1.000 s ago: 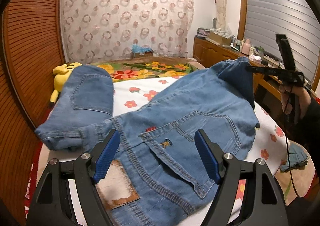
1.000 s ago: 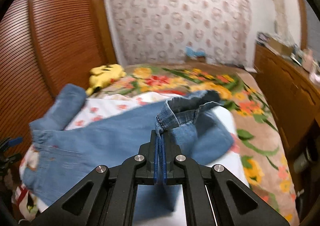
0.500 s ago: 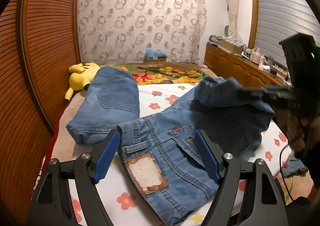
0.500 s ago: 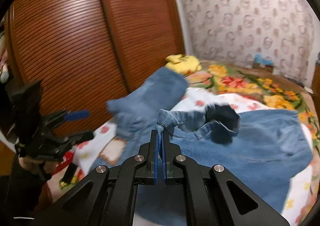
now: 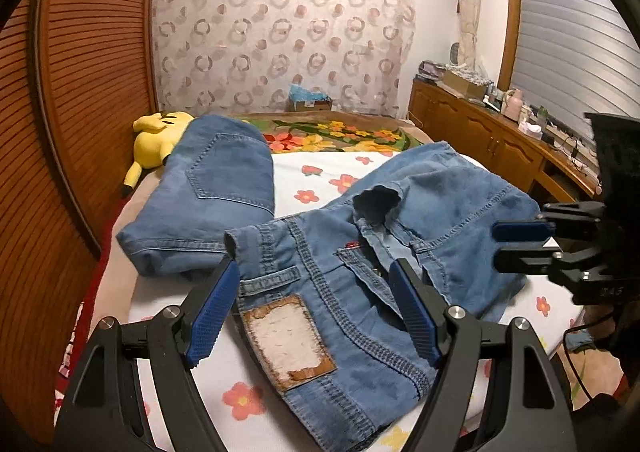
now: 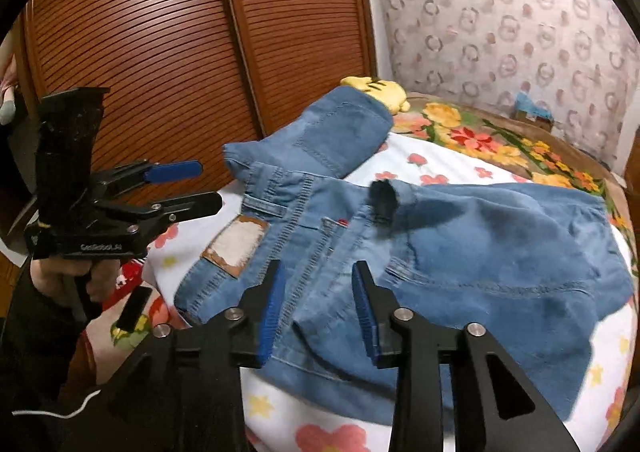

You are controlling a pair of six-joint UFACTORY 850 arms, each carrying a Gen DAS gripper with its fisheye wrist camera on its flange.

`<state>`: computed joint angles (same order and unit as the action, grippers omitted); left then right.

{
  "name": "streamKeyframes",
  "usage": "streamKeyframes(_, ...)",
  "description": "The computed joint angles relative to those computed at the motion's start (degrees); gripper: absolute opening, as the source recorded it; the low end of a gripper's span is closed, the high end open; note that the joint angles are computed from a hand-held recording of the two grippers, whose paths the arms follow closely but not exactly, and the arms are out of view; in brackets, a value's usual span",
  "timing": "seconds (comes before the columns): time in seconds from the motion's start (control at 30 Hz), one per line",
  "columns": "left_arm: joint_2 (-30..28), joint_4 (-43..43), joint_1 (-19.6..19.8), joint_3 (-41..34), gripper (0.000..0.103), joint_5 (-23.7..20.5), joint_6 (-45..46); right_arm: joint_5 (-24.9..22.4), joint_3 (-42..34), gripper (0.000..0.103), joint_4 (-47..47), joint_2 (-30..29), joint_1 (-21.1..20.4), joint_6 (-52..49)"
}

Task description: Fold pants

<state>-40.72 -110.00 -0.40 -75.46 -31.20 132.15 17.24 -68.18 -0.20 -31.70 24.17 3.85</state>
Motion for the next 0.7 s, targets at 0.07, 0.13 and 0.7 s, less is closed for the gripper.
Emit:
streamKeyframes(0.07, -0.5, 1.0, -0.6, -0.7, 0.078, 0.2, -0.8, 1.2, 1.8, 0.04, 5.9, 1.1, 0.2, -5.4)
streamKeyframes(0.13, -1.3, 2.6, -1.2, -1.8, 0.078, 0.2, -2.4, 2.3, 2.9, 0.04, 12.5, 1.5, 0.3, -10.9)
streamKeyframes(0.7, -9.0, 23.9, -7.4, -15.1, 0.057, 0.8, -22.3, 13.4, 6.4, 0.052, 42.8, -0.5, 2.6, -26.7)
